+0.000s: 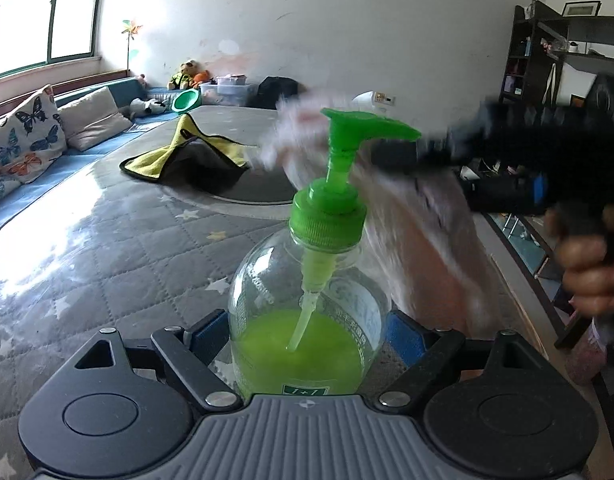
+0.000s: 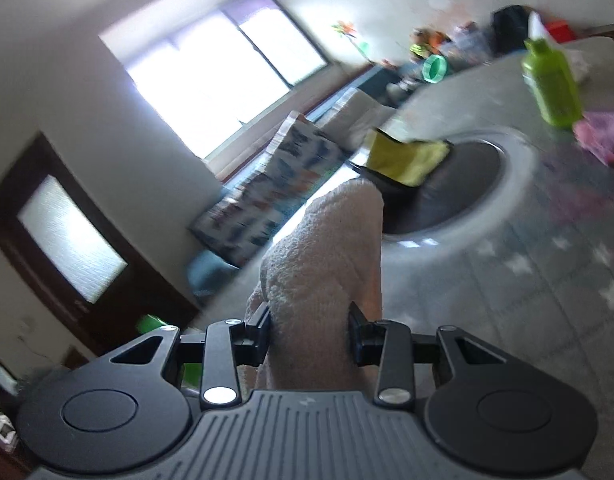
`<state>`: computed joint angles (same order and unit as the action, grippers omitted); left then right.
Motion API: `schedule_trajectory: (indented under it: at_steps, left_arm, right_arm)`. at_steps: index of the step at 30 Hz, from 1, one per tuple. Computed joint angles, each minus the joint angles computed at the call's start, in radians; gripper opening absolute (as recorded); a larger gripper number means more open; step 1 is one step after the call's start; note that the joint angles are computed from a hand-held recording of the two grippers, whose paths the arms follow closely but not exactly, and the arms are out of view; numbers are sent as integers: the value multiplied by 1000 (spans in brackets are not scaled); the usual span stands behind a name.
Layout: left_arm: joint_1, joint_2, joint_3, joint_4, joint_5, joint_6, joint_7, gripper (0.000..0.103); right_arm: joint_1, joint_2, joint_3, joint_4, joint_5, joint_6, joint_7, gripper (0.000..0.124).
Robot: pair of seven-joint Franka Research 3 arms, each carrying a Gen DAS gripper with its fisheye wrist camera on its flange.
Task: Clean container
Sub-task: 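Rub the towel over the bottle's pump and shoulder with the right gripper, then wipe the bottle's side with the towel in the right gripper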
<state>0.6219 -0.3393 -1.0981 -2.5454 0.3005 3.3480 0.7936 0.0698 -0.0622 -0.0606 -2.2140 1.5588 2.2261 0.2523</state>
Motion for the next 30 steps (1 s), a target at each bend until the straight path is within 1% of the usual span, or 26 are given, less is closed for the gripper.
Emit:
schedule_trajectory:
  at_steps: [2,4,7,10,15,18,20,23,27,30]
  left_arm:
    - [15,0,-13,-2,-3,13,2,88]
    - [19,1,-18,-5,-11,21,8,88]
    - [31,2,-32,-9,-28,33,19,88]
    - [50,-2,-55,-10,-46,41,29,88]
    - [72,-17,-84,-10,-64,44,28,88]
    - [81,-15,-92,-3,-58,36,23,88]
    - [85,-13,-93,0,-53,31,16,89]
    - [75,-15,-84,2,-51,14,-8,90]
    - [54,-46,-69,5,-41,-32,-69,89]
    - [19,-89,-50,3,-37,-84,-136,89]
  right_arm:
    - [-5,15,-7,23,-10,-72,24,37]
    - [-7,38,-3,43,-31,-117,48,37]
    - [-2,64,15,51,-34,-93,50,37]
    - [-11,96,19,66,-25,-95,81,37]
    - [-15,115,33,67,-57,-32,90,37]
    - [-10,123,41,65,-83,16,99,37]
    - [-1,120,49,56,-130,70,104,38]
    - [19,106,61,25,-151,156,63,38]
    - [29,89,60,9,-144,182,36,38]
    - [35,81,59,2,-144,195,29,38]
